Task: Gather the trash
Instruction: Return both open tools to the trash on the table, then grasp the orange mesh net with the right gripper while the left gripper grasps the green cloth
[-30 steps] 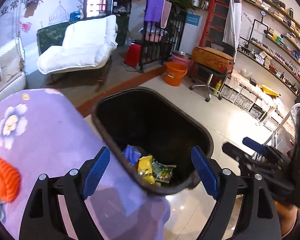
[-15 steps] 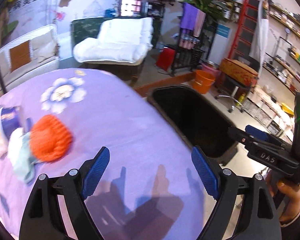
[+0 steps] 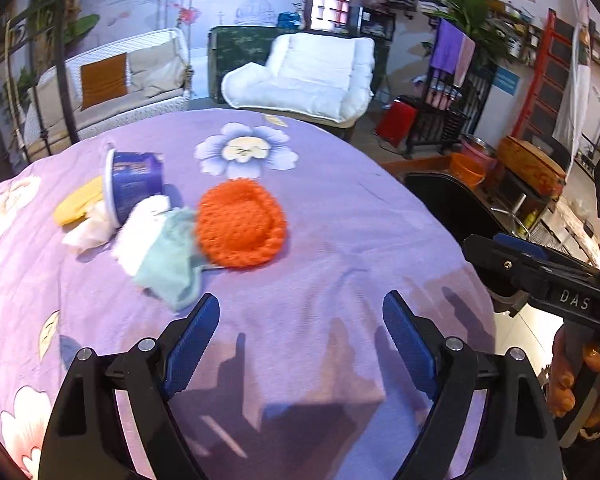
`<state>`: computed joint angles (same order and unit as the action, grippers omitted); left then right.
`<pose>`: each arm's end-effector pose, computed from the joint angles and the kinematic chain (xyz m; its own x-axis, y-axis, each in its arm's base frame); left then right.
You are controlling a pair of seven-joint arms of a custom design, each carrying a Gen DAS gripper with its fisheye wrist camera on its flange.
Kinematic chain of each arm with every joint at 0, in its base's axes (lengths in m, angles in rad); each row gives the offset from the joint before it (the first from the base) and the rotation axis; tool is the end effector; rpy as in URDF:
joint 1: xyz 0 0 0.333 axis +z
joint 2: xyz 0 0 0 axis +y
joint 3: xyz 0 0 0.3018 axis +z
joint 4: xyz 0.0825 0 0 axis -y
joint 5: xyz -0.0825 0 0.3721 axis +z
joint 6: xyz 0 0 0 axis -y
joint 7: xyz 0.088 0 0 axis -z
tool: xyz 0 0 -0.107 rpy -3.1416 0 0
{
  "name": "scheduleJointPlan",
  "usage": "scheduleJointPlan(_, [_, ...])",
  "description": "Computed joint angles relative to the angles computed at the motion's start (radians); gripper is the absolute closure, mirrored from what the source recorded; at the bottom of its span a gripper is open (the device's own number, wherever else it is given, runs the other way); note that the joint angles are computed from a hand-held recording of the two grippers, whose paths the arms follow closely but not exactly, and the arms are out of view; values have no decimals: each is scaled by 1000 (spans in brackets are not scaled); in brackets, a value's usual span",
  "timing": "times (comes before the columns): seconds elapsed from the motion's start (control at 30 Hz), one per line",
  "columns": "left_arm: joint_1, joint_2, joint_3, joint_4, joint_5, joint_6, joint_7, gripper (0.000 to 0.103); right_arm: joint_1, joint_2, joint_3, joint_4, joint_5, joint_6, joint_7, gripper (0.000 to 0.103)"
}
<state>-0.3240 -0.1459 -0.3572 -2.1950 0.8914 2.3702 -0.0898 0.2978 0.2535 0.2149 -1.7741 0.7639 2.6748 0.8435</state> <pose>0.4114 -0.3287 0.4711 0.3502 -0.9305 0.1073 -0.6265 -0.3179 -0.7117 0.5878 0.2928 0.4768 0.6564 -0.7081 -0.2601 -0.6329 -0.3292 -0.7008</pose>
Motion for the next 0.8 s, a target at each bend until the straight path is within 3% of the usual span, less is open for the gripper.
scheduleJointPlan(0.37, [30, -155, -20, -152, -75, -53, -36, 20, 69, 142, 35, 222, -111, -190, 64, 24])
scheduleJointPlan(0.57, [53, -210, -39, -213, -111, -37, -63, 20, 137, 313, 28, 465, -247, -324, 191, 24])
scheduleJointPlan(0.8, [75, -246, -53, -245, -137, -17, -57, 20, 208, 498, 8, 735, -392, -421, 325, 28])
